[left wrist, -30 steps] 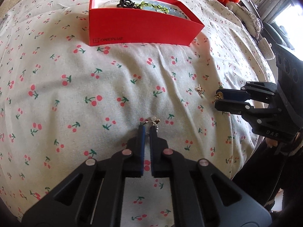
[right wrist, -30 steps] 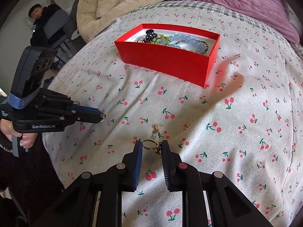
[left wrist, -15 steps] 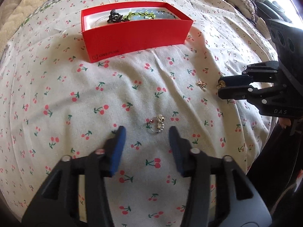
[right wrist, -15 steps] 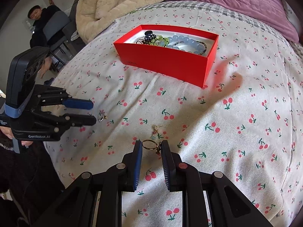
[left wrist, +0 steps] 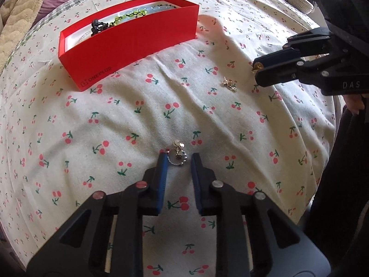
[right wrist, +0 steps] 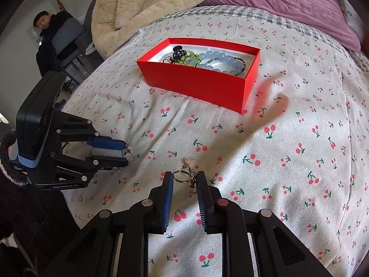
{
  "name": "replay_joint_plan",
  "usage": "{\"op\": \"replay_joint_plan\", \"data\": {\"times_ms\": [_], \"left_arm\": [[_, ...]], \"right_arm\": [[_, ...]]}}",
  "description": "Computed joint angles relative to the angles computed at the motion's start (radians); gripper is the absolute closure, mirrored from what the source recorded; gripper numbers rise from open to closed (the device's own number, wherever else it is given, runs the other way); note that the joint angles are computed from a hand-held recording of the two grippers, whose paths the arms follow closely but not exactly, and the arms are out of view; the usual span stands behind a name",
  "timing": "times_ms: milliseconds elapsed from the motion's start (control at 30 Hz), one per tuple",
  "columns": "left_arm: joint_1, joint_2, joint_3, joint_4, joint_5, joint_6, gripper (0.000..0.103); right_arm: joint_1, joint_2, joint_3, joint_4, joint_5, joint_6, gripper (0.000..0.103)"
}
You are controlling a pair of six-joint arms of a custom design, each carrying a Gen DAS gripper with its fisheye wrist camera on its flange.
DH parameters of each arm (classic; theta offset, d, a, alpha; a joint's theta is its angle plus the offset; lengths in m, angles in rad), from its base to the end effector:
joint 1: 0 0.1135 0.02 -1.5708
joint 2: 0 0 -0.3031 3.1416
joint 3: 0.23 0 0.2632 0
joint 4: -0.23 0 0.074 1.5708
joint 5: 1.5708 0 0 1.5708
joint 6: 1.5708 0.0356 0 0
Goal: Organize jewelry
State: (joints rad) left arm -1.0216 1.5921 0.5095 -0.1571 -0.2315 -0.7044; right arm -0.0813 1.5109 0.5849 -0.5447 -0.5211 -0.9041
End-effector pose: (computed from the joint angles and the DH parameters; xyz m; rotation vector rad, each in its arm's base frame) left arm 0.1296 -0.1962 0.1156 0.3815 2.7230 -0.1412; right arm 0.2151 0.0003 0.1430 -1.1336 2.5064 0.5809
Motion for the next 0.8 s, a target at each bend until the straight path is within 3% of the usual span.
{"op": "replay_joint_plan", "data": {"times_ms": [167, 200, 233, 367, 567, 633, 700, 800], "left_arm": [[0.011, -0.014, -0.002, -0.010, 0.029, -0.045, 0.087], [0.016, -0.025, -0.008, -0.010, 0.041, -0.054, 0.090], [0.015, -0.036, -0.016, -0.013, 0.046, -0.069, 0.102], [0.034, -0.076, -0.044, -0.009, 0.078, -0.114, 0.102], [-0.021, -0.107, -0.042, -0.056, 0.005, -0.135, 0.102], [-0.033, -0.115, -0.043, -0.059, -0.025, -0.122, 0.090], [-0.036, -0.099, -0.040, -0.043, -0.043, -0.101, 0.061], [-0.012, -0.029, -0.009, -0.018, -0.043, -0.035, 0.059]], "right_arm": [[0.015, -0.010, 0.011, 0.000, 0.010, 0.029, 0.082], [0.016, -0.015, 0.015, -0.005, 0.008, 0.034, 0.082], [0.016, -0.020, 0.019, -0.011, 0.006, 0.037, 0.082], [0.025, -0.035, 0.035, -0.028, 0.001, 0.062, 0.082], [0.043, -0.038, 0.054, -0.033, 0.000, 0.117, 0.082], [0.045, -0.039, 0.057, -0.036, -0.007, 0.124, 0.082], [0.046, -0.042, 0.054, -0.034, -0.006, 0.124, 0.082], [0.044, -0.039, 0.054, -0.034, -0.005, 0.122, 0.082]]}}
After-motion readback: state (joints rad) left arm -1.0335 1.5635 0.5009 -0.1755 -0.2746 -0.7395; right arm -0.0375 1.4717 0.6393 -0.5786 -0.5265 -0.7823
